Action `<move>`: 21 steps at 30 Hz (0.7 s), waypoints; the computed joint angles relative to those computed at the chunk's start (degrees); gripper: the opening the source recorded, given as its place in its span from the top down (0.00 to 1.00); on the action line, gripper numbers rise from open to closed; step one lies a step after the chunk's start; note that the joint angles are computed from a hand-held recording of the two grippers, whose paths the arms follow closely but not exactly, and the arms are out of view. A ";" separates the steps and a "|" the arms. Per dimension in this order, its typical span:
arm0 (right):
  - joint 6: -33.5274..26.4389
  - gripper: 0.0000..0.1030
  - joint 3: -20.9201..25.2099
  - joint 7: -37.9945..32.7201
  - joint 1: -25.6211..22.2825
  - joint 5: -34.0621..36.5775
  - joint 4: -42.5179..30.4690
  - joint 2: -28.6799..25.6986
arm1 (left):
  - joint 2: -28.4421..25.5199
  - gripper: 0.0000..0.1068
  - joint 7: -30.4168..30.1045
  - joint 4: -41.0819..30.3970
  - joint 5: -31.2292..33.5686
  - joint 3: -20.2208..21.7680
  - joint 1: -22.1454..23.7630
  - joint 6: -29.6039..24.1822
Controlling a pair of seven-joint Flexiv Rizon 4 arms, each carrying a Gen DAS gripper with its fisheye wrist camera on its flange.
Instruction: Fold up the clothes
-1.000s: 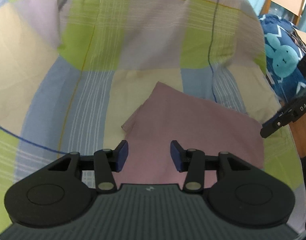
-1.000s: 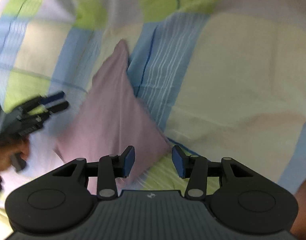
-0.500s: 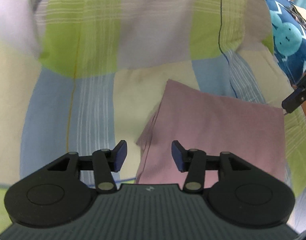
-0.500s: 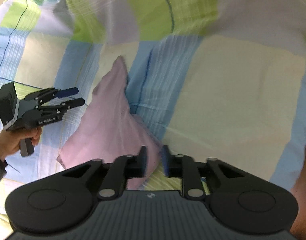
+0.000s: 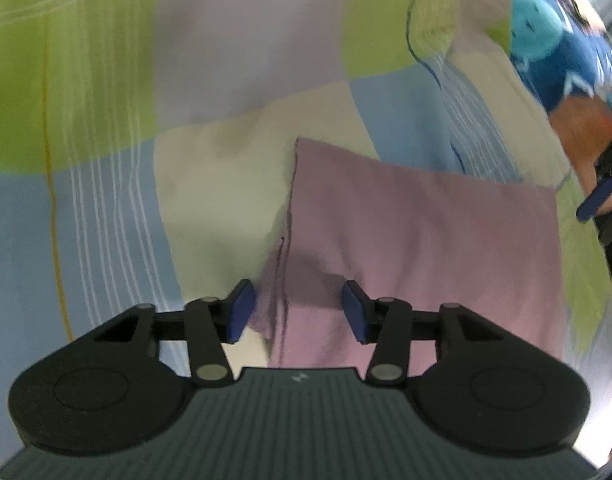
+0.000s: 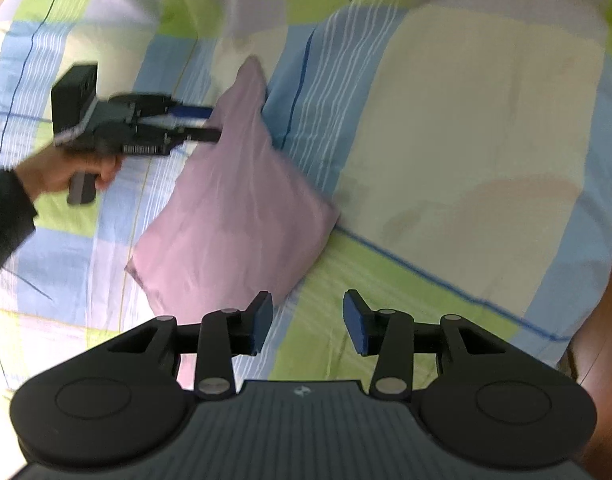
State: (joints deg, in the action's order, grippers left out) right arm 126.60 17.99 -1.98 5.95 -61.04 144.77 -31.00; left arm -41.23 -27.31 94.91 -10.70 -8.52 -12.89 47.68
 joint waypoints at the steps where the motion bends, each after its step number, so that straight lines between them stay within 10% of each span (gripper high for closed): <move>1: 0.07 0.58 0.08 -0.33 0.42 0.43 0.07 -0.15 | -0.16 0.66 1.00 -0.62 0.75 0.04 -0.07 -0.27; 8: 0.52 0.57 1.14 -2.14 2.34 5.03 0.45 -0.96 | -1.04 0.63 3.55 -3.78 3.11 0.93 -1.08 -4.45; 12: 1.90 0.57 1.97 -3.15 4.15 9.37 0.80 -1.53 | -1.45 0.94 2.04 -5.97 3.12 1.35 -1.50 -8.19; 21: 7.12 0.51 1.88 -9.78 19.44 38.47 -0.75 -4.36 | -0.29 0.97 2.98 -2.86 1.32 0.38 -0.22 -4.53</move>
State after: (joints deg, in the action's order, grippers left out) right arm 133.72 19.87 -11.76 25.39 -22.57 144.02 -35.36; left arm -41.52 -24.33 92.05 -9.39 -8.14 -13.11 43.15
